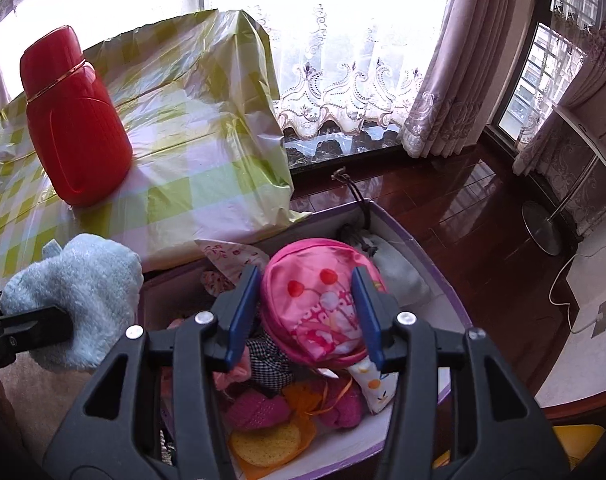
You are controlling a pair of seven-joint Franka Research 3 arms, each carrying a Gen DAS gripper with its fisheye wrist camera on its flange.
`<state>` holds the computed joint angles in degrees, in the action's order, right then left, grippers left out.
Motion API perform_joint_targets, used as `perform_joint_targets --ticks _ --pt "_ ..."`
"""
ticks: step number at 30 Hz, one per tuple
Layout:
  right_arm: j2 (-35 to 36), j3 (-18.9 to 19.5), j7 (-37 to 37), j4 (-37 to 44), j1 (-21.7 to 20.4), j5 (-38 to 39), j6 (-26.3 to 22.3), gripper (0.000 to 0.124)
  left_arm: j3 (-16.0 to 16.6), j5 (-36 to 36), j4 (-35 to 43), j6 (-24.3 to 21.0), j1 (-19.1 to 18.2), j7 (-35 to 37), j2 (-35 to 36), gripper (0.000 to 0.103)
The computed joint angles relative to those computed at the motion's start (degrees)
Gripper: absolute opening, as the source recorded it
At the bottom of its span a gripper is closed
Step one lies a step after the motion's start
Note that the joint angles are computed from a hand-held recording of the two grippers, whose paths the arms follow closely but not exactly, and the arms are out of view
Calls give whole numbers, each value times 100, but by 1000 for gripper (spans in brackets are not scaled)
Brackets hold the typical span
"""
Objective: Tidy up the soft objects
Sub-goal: 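Carry the pink purse and light-blue towel to the box and release both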
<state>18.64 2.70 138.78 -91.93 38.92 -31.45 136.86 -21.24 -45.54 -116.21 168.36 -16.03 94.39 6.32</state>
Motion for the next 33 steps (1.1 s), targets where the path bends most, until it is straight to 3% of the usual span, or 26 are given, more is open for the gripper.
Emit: perform_joint_targets --ticks 3,6,8,13,21,33 --pt "-75 -47 159 -49 14 -89 -193 76 53 319 142 -289 -23 -426 136 73" --pt "-114 -5 187 -81 -8 -124 -315 78 220 1101 99 -622 -112 -1390 143 75" --pt "-130 45 120 -111 -43 -49 -355 78 231 1231 8 -859 -80 -1773 98 75" --pt "-127 116 122 -162 -36 56 -491 78 304 1978 -296 -755 -182 -2456 -122 76" --pt "-137 137 166 -192 -23 111 -564 78 336 2788 -41 -1063 -228 -2988 48 86" --pt "-87 121 125 -145 -24 169 -548 78 234 2724 70 -1114 -142 -2932 141 95"
